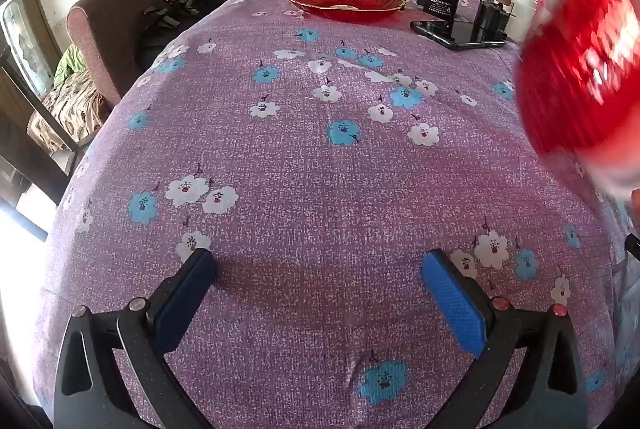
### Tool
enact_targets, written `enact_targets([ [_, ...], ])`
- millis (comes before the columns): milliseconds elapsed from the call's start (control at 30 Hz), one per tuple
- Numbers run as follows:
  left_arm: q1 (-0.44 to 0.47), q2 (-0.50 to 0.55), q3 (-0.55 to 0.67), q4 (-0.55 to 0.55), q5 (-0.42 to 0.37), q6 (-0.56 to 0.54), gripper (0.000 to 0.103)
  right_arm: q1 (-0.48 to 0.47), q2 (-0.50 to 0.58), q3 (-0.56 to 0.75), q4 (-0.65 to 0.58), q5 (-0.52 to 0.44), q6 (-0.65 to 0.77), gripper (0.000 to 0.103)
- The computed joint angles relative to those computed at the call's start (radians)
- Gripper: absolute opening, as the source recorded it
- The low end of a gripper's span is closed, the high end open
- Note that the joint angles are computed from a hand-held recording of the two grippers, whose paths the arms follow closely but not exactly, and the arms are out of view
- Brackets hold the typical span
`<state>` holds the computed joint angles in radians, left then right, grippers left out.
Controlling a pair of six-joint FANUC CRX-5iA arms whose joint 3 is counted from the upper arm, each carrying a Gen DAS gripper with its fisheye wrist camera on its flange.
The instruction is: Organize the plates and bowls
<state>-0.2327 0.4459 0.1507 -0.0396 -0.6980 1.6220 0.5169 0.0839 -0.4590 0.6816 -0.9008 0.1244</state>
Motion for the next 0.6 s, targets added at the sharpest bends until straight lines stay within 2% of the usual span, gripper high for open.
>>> enact_targets([
  [600,0.000,0.002,0.005,-0.001,-0.010,0.000,0.103,0.001,0.002,0.002,-0.002,-0.005,0.004,0.102],
])
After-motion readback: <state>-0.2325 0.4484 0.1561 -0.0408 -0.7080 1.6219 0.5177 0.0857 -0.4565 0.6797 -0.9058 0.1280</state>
